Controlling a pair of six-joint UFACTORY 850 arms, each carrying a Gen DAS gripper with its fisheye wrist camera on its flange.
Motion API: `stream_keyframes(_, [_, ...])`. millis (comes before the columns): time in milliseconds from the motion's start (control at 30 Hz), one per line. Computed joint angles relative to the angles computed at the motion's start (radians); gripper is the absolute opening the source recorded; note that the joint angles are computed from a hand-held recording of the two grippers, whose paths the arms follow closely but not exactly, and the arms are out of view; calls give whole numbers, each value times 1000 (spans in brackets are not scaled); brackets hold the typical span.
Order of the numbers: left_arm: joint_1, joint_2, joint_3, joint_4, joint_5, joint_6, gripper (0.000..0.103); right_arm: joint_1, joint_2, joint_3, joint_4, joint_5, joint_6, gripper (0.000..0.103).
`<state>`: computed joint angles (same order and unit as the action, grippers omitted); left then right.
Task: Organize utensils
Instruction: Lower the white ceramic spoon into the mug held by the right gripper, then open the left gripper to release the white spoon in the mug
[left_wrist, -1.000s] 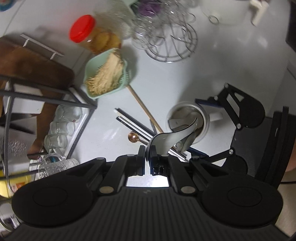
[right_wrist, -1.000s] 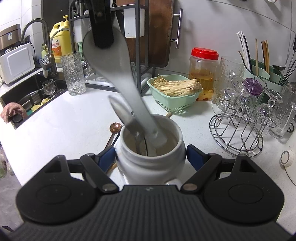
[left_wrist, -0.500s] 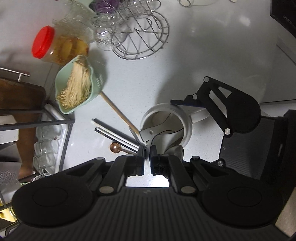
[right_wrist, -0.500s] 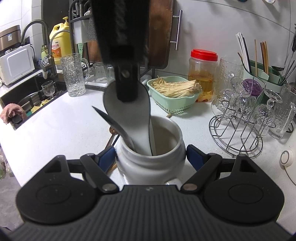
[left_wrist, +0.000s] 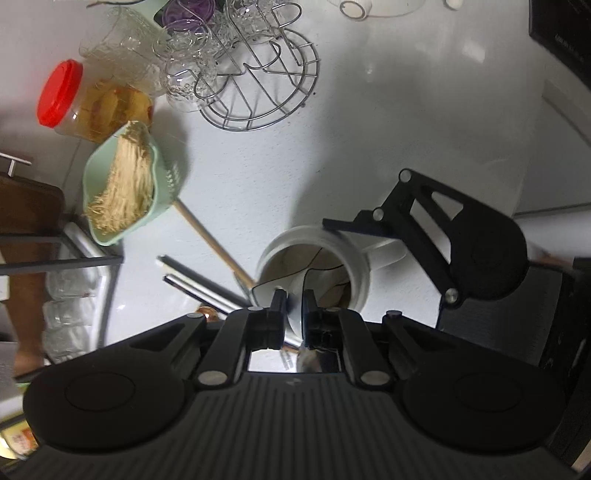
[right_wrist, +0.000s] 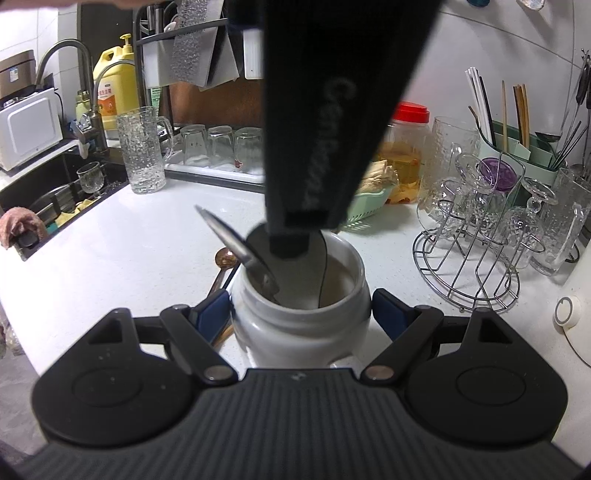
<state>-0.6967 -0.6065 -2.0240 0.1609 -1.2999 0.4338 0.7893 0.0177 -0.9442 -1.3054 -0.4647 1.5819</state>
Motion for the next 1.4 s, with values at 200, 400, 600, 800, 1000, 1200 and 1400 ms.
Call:
stream_keyframes(200, [14, 16, 24, -33, 48, 4, 13, 1, 1, 2, -6, -1, 16, 86])
stream_keyframes(400, [42, 17, -3, -88, 78, -12, 30, 5, -5, -8, 19, -13, -9, 86])
stream_keyframes(600, [92, 46, 8, -192, 131, -78, 31, 5, -7, -9, 19, -11, -23, 86])
stream_keyframes(800, [140, 127, 103, -304, 237, -134, 31, 0, -6, -11, 33, -3, -50, 86])
stream_keyframes(1000, [184, 220, 234, -400, 361, -168, 31, -2, -5, -12, 47, 1, -73, 86])
stream_keyframes(1200, [219, 298, 362, -462, 472, -221, 31, -1, -7, -16, 50, -4, -75, 86])
stream_keyframes(1400, [250, 367, 477, -513, 563, -264, 30, 4, -11, -21, 59, -18, -75, 86])
